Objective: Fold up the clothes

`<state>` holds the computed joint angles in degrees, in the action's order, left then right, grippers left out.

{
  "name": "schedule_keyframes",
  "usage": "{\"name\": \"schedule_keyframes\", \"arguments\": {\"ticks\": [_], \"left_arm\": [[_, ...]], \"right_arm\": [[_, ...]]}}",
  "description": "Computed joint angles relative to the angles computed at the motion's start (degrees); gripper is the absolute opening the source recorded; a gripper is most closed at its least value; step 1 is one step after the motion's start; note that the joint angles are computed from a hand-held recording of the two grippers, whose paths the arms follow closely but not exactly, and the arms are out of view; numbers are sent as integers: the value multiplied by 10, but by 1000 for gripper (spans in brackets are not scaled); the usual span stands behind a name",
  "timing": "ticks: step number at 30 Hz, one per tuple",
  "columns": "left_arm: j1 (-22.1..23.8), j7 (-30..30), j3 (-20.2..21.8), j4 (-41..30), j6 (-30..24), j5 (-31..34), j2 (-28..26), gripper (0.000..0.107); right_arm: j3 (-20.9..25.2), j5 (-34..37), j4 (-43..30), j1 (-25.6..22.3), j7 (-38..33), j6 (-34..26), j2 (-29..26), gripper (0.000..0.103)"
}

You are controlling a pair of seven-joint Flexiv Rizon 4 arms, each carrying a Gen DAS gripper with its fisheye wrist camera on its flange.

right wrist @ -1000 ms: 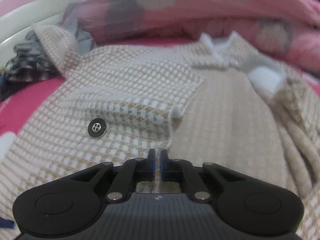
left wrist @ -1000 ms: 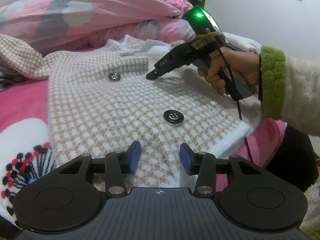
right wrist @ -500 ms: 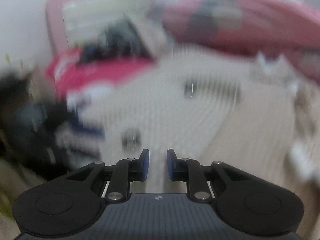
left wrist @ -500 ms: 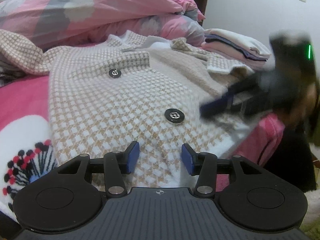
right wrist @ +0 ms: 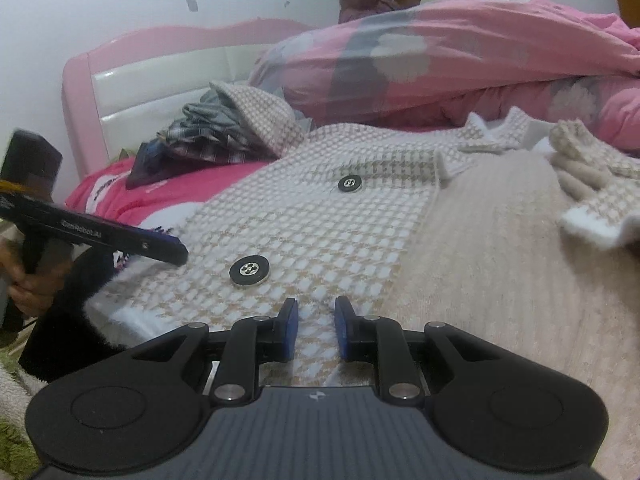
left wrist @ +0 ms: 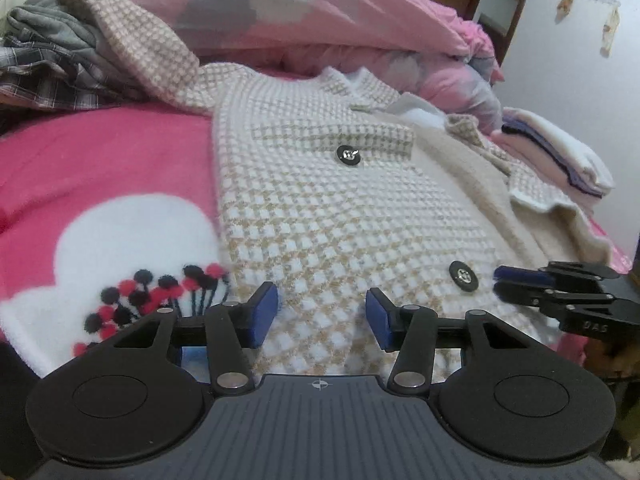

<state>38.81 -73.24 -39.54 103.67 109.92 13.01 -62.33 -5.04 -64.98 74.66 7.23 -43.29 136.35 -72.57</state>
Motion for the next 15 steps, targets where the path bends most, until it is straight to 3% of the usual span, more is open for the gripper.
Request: {"name": "schedule_keyframes", "arguments": {"ticks": [8, 15], "left_arm": [[-5, -23, -4, -13, -8, -16, 29, 50], [-55, 38, -18, -116, -61, -33, -10, 50]], "right_arm": [[6, 21, -8, -2, -23, 26, -17, 21], [-4, 12, -10, 1, -1, 27, -15, 21]]}}
